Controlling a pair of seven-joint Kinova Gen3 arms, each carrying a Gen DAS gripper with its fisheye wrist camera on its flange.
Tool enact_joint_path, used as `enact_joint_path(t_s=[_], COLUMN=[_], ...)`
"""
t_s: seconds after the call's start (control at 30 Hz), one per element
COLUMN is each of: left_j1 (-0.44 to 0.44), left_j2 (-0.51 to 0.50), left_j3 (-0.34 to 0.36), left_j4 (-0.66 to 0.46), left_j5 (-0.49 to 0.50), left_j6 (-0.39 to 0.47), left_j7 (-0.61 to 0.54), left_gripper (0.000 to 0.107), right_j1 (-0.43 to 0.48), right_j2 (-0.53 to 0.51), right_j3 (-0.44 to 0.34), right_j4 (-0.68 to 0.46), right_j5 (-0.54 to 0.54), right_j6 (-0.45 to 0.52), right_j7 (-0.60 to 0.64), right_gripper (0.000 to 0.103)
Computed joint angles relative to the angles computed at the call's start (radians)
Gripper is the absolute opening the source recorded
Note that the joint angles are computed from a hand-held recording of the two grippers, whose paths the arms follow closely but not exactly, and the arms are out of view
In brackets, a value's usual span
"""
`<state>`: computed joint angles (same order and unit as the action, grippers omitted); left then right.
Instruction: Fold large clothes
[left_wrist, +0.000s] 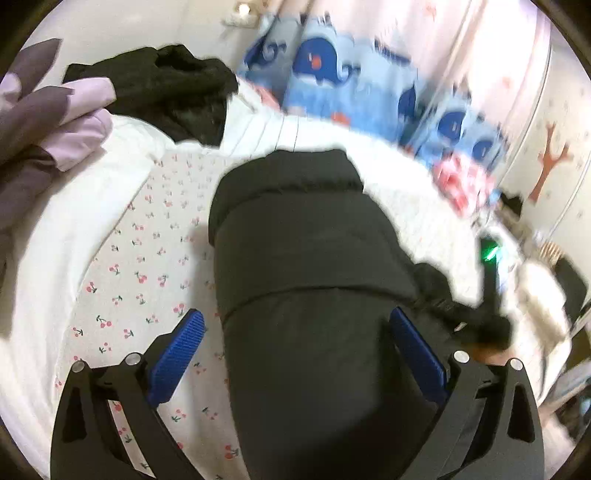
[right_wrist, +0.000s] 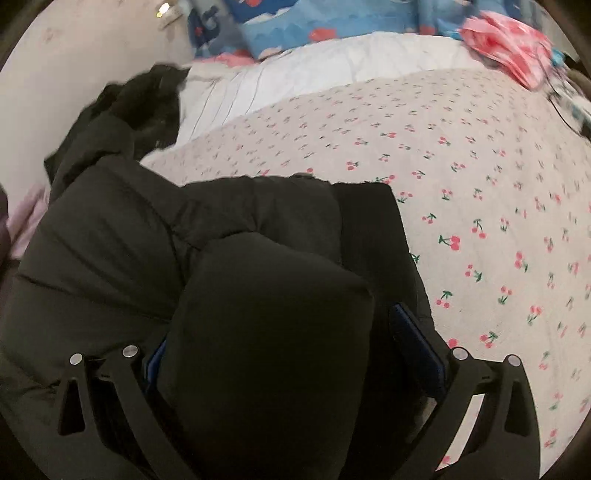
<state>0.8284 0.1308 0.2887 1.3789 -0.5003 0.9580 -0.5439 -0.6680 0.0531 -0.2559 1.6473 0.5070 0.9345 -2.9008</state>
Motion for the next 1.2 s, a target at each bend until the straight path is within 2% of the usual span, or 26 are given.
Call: enact_joint_path(t_s=[0.07, 0.17, 0.23, 0.27, 0.33, 0.4, 0.43, 0.5, 0.57, 0.63, 0.7, 0.77, 0.83, 0.93, 1.03, 1.1, 1.17, 1.2], left_j1=[-0.031, -0.027, -0.040, -0.042, -0.049, -0.022, -0.005, 0.027, 0.041, 0.048, 0.036, 0.009, 0.027, 0.060, 0.059, 0.063, 0.069, 0.070], left_j2=[0.023, 0.013, 0.000, -0.003, -0.010, 0.016, 0.020, 0.019, 0.004, -0.008, -0.007, 0.003, 0.005, -0.004, -0.013, -0.003, 0.005, 0.006], left_j3=[0.016, -0.012, -0.014, -0.013, -0.003, 0.007, 0.005, -0.001, 0.000, 0.007, 0.015, 0.032, 0.017, 0.016, 0.022, 0.029, 0.029, 0.028], left_j4=[-0.013, 0.002, 0.020, 0.023, 0.034, 0.005, 0.001, -0.005, 0.004, 0.010, 0.009, 0.004, 0.005, 0.012, 0.020, 0.010, 0.001, 0.000], left_j5=[0.052, 0.083, 0.109, 0.113, 0.130, 0.112, 0.087, 0.034, -0.003, -0.030, -0.015, 0.029, 0.025, -0.049, -0.061, -0.068, -0.078, -0.077], left_j6=[0.021, 0.015, -0.005, -0.006, -0.013, 0.009, 0.023, 0.052, 0.055, 0.062, 0.059, 0.054, 0.057, 0.075, 0.068, 0.079, 0.092, 0.092], left_j7=[-0.040, -0.054, -0.051, -0.045, -0.041, -0.022, -0.003, 0.038, 0.058, 0.071, 0.050, 0.015, 0.025, 0.082, 0.116, 0.113, 0.102, 0.098], left_gripper=[0.096, 0.097, 0.096, 0.097, 0.097, 0.096, 0.096, 0.096, 0.096, 0.096, 0.096, 0.096, 0.096, 0.096, 0.096, 0.096, 0.096, 0.096], right_j1=[0.005, 0.004, -0.046, -0.079, -0.130, -0.150, -0.147, -0.132, -0.127, -0.153, -0.196, -0.223, -0.200, -0.155, -0.151, -0.086, -0.012, 0.001], right_j2=[-0.035, -0.134, -0.135, -0.114, -0.072, -0.087, -0.095, -0.106, -0.147, -0.173, -0.153, -0.170, -0.183, -0.189, -0.177, -0.149, -0.104, -0.064], right_j3=[-0.053, -0.192, -0.259, -0.268, -0.231, -0.167, -0.163, -0.211, -0.304, -0.342, -0.305, -0.232, -0.232, -0.324, -0.322, -0.346, -0.342, -0.313], right_j4=[-0.037, -0.002, 0.022, 0.053, 0.081, 0.114, 0.111, 0.083, 0.093, 0.124, 0.177, 0.205, 0.191, 0.116, 0.048, -0.001, -0.051, -0.072], right_j5=[0.024, 0.142, 0.211, 0.224, 0.200, 0.133, 0.119, 0.139, 0.213, 0.244, 0.210, 0.135, 0.115, 0.194, 0.299, 0.357, 0.356, 0.331], right_j6=[0.074, 0.111, 0.182, 0.202, 0.195, 0.154, 0.157, 0.213, 0.256, 0.294, 0.267, 0.208, 0.214, 0.312, 0.387, 0.401, 0.382, 0.378], right_j7=[0.024, -0.036, -0.092, -0.099, -0.116, -0.144, -0.143, -0.150, -0.218, -0.274, -0.299, -0.309, -0.271, -0.265, -0.258, -0.229, -0.158, -0.136], right_gripper=[0.097, 0.097, 0.097, 0.097, 0.097, 0.097, 0.097, 0.097, 0.097, 0.097, 0.097, 0.097, 0.097, 0.097, 0.097, 0.097, 0.097, 0.097])
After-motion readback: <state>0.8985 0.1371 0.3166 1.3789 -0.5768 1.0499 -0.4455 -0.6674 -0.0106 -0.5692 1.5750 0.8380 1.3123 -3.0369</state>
